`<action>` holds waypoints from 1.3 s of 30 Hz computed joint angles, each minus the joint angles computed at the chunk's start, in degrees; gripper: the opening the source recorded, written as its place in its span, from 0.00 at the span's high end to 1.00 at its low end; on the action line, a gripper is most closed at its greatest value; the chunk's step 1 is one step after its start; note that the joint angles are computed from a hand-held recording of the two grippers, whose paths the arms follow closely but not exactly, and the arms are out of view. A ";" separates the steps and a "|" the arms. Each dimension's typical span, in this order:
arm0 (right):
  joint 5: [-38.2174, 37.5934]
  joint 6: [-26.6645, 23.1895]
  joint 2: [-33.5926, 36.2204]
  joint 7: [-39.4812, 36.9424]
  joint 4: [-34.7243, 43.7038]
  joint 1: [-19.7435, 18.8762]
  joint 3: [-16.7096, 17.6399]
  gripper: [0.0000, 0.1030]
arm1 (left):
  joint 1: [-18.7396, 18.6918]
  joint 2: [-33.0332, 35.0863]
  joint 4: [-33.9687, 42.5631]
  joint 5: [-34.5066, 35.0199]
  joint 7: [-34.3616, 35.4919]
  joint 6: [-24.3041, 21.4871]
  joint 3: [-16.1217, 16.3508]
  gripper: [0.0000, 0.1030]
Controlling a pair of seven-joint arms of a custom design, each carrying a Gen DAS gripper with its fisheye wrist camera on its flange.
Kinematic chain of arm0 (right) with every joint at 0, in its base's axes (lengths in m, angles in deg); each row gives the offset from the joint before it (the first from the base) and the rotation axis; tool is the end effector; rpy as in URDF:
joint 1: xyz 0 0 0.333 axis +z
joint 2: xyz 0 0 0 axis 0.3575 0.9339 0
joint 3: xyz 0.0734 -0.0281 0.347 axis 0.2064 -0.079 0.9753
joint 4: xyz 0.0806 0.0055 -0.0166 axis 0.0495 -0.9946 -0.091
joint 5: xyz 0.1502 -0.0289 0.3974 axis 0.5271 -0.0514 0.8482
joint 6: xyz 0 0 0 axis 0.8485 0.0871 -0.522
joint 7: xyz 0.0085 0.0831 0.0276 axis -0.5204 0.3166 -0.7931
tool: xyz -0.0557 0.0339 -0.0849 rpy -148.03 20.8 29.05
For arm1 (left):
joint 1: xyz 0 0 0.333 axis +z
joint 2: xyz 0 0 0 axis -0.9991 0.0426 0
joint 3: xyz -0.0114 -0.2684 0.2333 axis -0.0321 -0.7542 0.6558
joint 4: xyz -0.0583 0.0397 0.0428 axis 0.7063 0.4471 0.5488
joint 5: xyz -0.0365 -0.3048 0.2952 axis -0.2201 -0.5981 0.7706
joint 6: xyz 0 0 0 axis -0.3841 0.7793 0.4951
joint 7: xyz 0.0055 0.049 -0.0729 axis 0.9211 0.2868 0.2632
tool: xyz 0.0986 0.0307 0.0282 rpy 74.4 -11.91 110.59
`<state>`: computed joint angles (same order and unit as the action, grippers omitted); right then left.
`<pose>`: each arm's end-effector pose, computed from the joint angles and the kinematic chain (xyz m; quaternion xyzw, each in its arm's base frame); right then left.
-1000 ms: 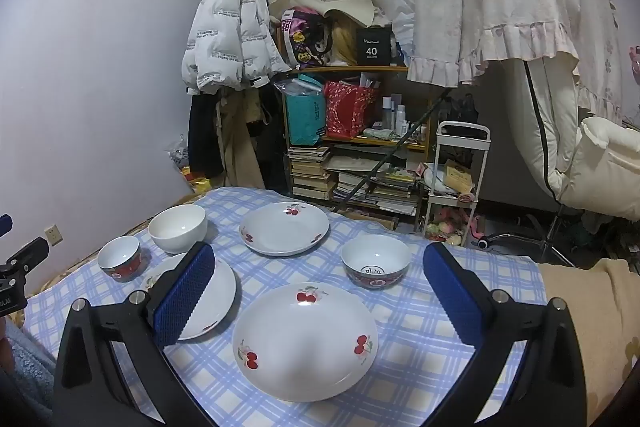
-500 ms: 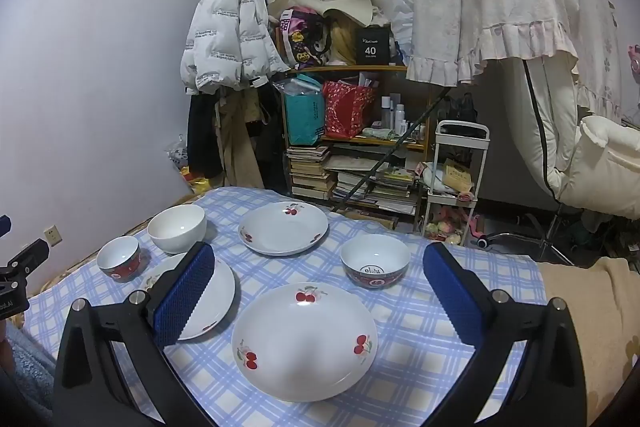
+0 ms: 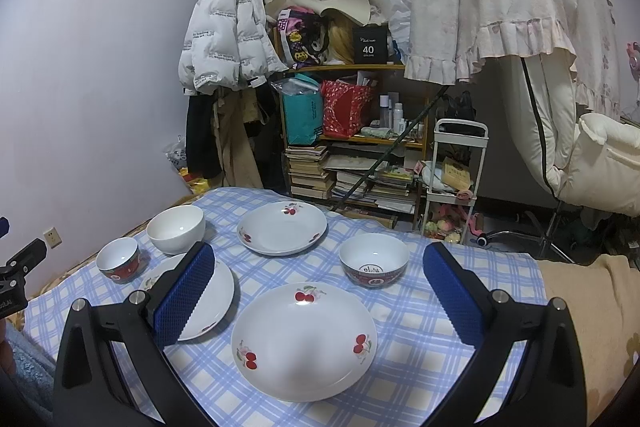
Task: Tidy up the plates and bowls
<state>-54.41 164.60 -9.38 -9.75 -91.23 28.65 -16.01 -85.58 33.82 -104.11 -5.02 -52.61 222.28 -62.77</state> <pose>0.6342 0.1262 0.6058 -0.6590 0.5216 -0.3148 0.4411 0.5276 -0.1541 0.6343 -0.6680 0.5123 -0.2364 0.4852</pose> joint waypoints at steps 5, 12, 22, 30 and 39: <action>0.02 0.08 0.04 0.01 -0.04 0.05 -0.05 0.00 | -0.20 0.14 0.42 0.05 -0.23 -0.82 -0.27 0.02; 0.44 0.05 0.09 -0.35 0.01 -0.09 0.14 0.00 | -0.45 0.06 0.28 -0.03 0.13 -0.22 -0.02 0.02; 0.18 -0.02 0.08 -0.08 -0.01 0.00 0.02 0.00 | -0.80 -0.14 0.27 0.45 -0.28 -1.00 -0.27 0.02; 0.04 -0.09 0.04 0.11 -0.01 0.04 -0.04 0.00 | -0.75 -0.09 0.30 0.21 0.01 -0.81 -0.19 0.02; 0.08 -0.05 0.04 0.13 -0.03 0.06 -0.04 0.00 | -0.52 0.03 0.26 0.04 0.18 -0.47 -0.09 0.02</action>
<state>-54.33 164.56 -9.33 -9.62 -91.26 28.72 -16.05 -86.10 33.85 -103.85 -4.98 -52.43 221.81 -62.87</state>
